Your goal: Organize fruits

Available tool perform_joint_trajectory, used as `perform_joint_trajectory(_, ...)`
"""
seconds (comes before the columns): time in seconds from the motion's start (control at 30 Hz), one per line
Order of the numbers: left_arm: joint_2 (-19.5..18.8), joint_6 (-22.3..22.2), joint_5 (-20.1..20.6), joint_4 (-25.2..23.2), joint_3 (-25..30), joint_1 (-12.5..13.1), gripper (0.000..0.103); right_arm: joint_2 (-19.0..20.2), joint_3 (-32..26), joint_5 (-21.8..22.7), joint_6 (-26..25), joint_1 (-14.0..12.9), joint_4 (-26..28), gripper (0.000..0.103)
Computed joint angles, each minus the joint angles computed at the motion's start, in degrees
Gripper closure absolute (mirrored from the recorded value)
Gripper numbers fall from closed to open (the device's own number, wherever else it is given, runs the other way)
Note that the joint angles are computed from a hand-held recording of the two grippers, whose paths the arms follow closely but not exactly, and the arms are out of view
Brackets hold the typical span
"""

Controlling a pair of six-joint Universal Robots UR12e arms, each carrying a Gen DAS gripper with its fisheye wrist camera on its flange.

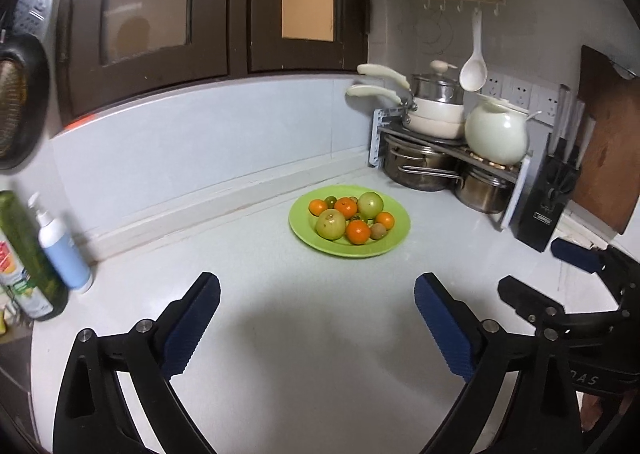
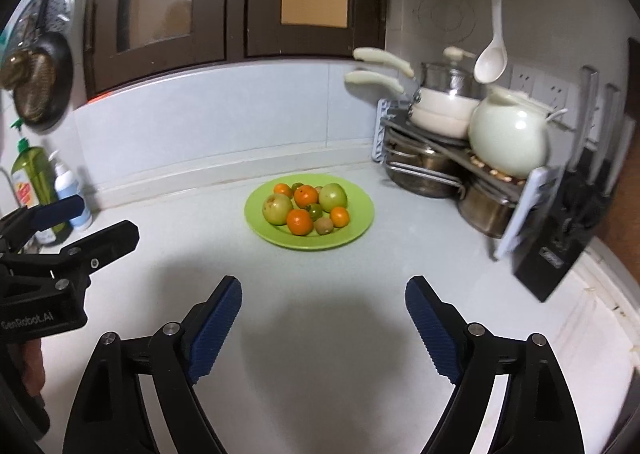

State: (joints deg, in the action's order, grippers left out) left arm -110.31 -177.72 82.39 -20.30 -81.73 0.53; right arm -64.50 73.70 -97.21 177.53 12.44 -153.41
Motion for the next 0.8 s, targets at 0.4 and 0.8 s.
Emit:
perform_joint_trajectory(0.4, 8.71, -1.41, 2.72, 5.25, -10.84, -2.03, 0.000, -9.26, 11.80, 0.59, 0.45, 0.02, -5.55, 0.011)
perform_joint_trajectory(0.8, 13.72, -1.53, 6.22, 8.31, -16.23, -3.30, 0.000, -14.83, 18.37, 3.02, 1.93, -0.24, -8.19, 0.011)
